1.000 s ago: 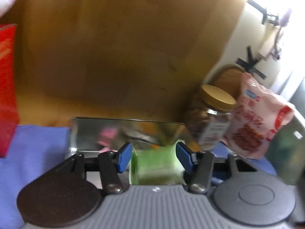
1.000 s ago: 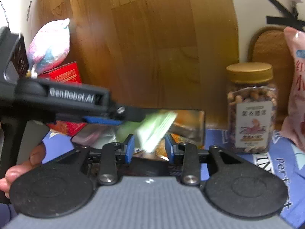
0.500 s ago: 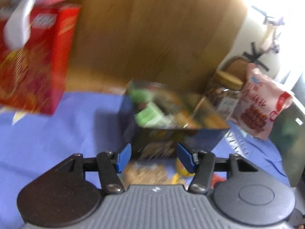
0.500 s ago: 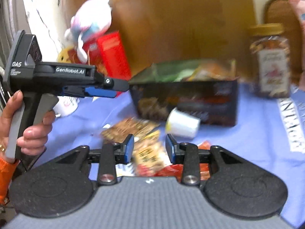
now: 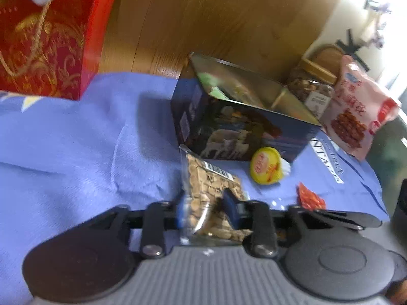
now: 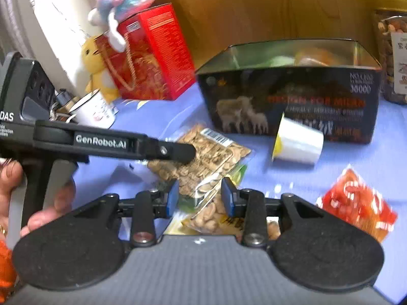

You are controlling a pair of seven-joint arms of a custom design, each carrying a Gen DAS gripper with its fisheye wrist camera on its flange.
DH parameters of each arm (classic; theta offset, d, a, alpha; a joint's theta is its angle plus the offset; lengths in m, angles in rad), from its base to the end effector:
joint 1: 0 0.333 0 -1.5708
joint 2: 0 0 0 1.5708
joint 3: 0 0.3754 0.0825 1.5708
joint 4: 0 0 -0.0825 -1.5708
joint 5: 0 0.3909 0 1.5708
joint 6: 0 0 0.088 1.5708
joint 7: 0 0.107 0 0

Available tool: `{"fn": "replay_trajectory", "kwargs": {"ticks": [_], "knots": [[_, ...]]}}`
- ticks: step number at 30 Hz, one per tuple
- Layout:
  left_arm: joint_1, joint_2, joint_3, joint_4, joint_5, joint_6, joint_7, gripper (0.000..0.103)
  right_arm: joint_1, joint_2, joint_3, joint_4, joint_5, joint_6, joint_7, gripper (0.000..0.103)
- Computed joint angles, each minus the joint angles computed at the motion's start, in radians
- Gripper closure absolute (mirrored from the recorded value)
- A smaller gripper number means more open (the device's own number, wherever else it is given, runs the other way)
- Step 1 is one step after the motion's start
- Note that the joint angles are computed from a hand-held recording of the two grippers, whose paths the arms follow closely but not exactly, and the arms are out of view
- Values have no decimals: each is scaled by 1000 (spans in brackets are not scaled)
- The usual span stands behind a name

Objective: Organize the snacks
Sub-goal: 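Grasp the clear bag of nuts with the left tool, then lift the nut bag over the tin box and release it inside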

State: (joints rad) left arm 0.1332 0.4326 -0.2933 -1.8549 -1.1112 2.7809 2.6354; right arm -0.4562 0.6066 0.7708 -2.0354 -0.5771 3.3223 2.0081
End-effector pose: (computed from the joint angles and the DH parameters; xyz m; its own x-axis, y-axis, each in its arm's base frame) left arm 0.6922 -0.0473 0.3795 -0.3102 -0.8771 0.3667 -0.7717 0.0071 -0.6359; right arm 0.6410 0.1884 0.3725 0.3554 -0.8594 -0.3677 -0.7034 0.0132 -0.7107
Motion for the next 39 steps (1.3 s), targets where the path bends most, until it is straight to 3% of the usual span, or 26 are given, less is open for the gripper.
{"fn": "replay_trajectory", "kwargs": {"ticks": [2,4,9,12,14,17,24,26,29,32,36,39], "knots": [[34,-34,-27,-39,-87,0,82,80,-77,17,80,-32,-18,4,4,63],[47,-63,-19,-68,-152,-36,110,83,-107,13,109,-55,-23,9,20,63],[54,-120,44,-129,-253,-125,103,85,-185,31,193,-102,-79,25,77,63],[50,-133,89,-160,-267,-172,63,85,-216,49,230,-123,-115,35,108,63],[39,-138,112,-179,-249,-166,30,82,-245,91,279,-122,-143,-3,116,63],[43,-141,129,-196,-238,-191,19,79,-197,85,258,-105,-116,-45,77,63],[36,-160,143,-222,-244,-192,53,79,-181,202,299,-42,-1,-57,24,65],[28,-168,139,-234,-261,-169,83,79,-163,198,288,-38,32,-56,30,83],[32,-196,140,-263,-306,-186,151,80,-174,143,285,-90,48,-26,33,84],[40,-259,150,-320,-407,-264,259,82,-193,45,263,-186,25,98,79,84],[-2,-297,161,-347,-487,-319,386,82,-91,-177,108,-331,133,321,128,84],[-43,-286,157,-333,-495,-319,409,82,3,-265,3,-395,247,399,137,84]]}}
